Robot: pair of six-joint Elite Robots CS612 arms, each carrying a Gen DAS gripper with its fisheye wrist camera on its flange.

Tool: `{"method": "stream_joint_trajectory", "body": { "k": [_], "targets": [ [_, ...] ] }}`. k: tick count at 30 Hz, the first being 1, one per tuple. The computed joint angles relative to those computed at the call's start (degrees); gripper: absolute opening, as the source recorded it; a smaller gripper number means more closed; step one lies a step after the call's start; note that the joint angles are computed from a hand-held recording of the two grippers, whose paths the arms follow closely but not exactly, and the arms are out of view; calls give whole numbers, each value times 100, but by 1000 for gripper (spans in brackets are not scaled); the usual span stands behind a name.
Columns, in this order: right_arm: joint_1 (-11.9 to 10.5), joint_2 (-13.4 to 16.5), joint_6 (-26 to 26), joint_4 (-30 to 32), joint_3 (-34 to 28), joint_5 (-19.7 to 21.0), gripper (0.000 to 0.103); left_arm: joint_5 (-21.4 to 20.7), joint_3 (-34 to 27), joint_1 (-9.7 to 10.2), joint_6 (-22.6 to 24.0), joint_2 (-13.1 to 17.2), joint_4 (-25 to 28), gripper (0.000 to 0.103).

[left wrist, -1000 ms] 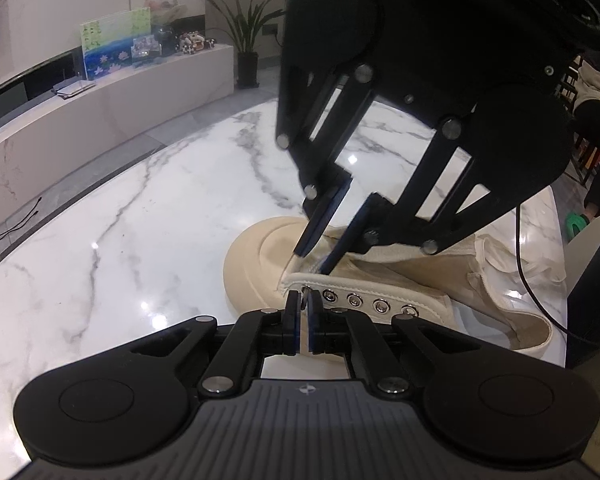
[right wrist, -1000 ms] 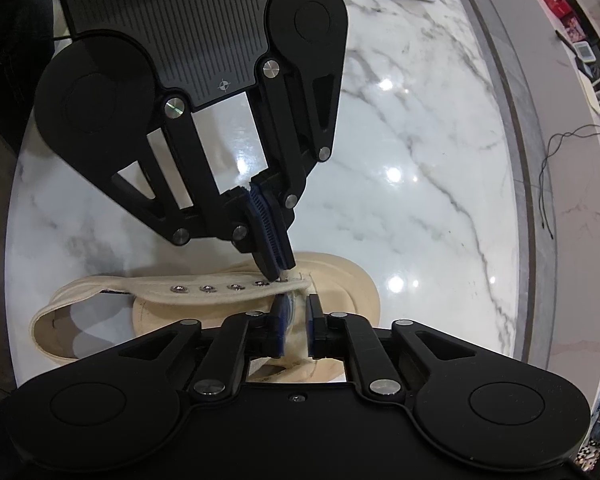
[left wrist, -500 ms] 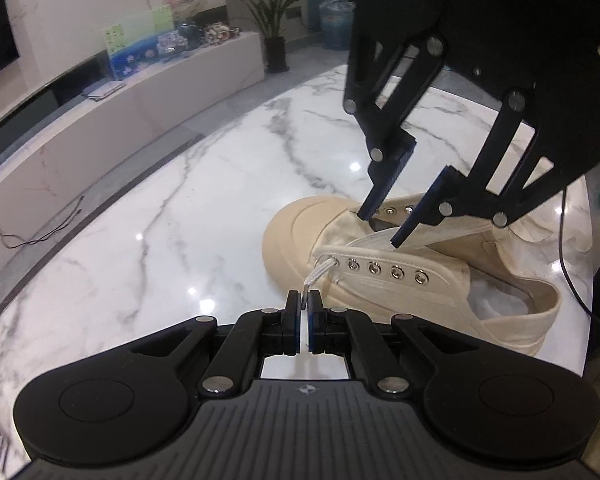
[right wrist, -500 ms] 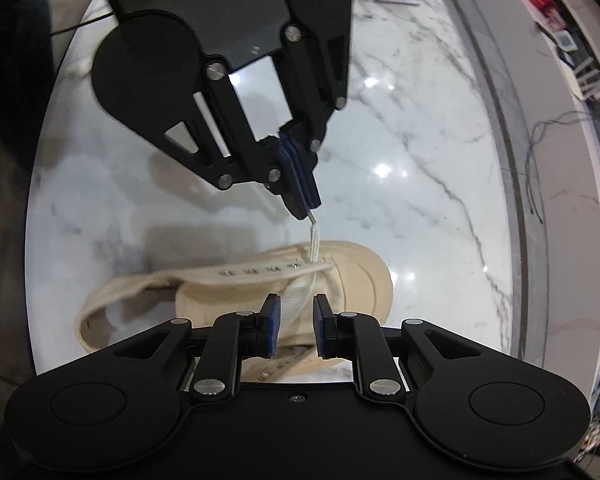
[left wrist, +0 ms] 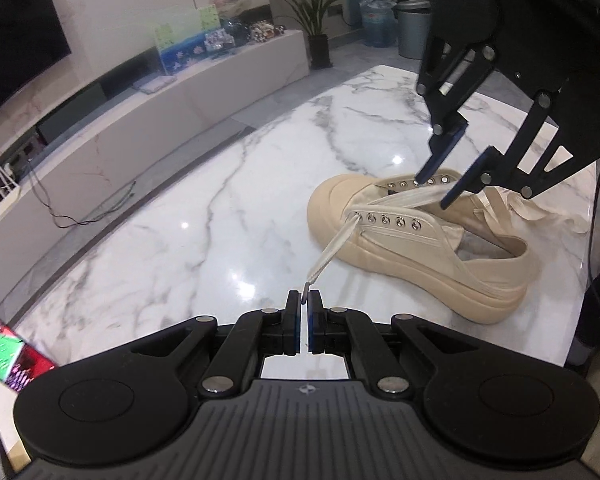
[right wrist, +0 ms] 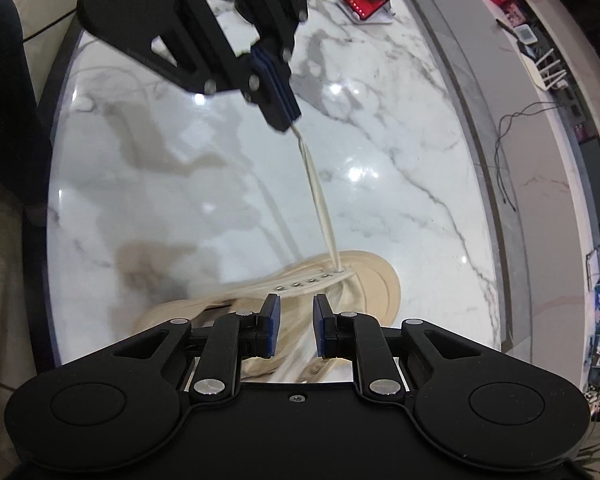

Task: Lace up shoes with both hands
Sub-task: 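Pull the lace through the eyelet with the left gripper while the right gripper opens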

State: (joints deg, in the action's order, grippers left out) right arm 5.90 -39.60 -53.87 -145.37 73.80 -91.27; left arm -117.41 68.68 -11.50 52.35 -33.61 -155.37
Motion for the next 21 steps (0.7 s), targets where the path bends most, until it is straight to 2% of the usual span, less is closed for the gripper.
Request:
{"method": "stream_joint_trajectory", "body": {
  "k": [9, 21],
  "targets": [
    [99, -130, 336, -336, 354, -269, 15, 258, 375, 110, -134, -229, -361, 2],
    [129, -290, 845, -657, 783, -616, 15, 436, 631, 243, -276, -372, -632, 2]
  ]
}}
